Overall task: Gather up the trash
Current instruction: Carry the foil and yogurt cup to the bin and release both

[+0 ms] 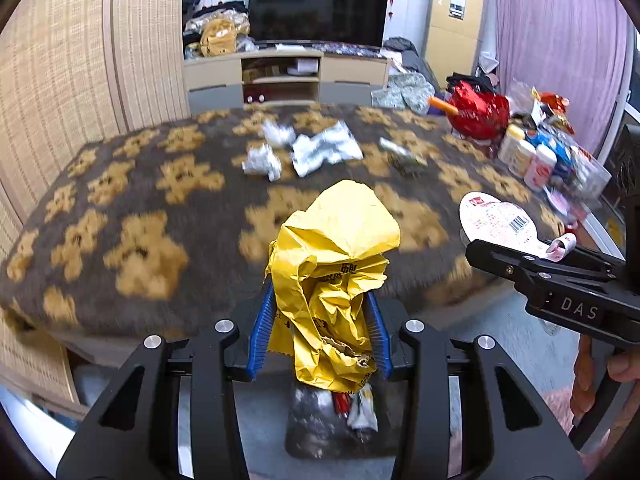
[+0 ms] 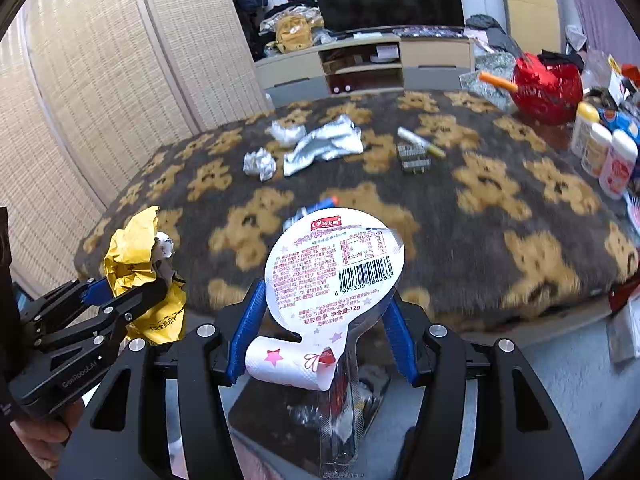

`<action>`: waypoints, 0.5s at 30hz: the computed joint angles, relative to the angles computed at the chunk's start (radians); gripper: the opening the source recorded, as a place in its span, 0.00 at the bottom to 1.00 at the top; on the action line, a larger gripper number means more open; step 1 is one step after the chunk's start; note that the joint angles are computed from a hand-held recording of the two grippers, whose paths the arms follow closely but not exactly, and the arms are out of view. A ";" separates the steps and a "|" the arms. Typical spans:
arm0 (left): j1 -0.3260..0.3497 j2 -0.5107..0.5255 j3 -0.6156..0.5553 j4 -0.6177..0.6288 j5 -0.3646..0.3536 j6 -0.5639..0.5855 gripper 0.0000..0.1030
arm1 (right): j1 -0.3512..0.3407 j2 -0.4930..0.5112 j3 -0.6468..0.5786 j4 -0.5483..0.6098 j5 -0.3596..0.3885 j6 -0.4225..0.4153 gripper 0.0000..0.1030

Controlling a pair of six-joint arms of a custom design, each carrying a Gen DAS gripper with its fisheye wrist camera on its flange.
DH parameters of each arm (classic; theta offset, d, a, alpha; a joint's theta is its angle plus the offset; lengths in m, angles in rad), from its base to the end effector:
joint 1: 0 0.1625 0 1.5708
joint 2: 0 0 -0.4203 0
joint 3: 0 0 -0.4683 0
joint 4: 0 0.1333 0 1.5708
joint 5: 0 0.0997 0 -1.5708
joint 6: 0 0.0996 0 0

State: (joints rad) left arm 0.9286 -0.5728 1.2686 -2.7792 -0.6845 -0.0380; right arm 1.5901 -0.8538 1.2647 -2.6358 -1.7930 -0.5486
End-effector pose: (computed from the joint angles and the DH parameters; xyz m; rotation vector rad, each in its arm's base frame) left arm -0.3289 -0.7910 0.0841 0.4117 2.2839 -0.9336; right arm 0.1276 -0.8414 0.2758 0.6467 -2.5744 0.7911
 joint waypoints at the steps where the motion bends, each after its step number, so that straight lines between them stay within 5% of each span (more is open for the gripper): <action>1: 0.001 -0.008 0.024 0.006 -0.007 -0.021 0.39 | -0.007 -0.011 0.022 -0.001 0.000 0.002 0.57; 15: 0.039 0.008 0.111 0.135 -0.078 -0.189 0.39 | -0.063 -0.002 0.094 0.107 -0.027 0.044 0.57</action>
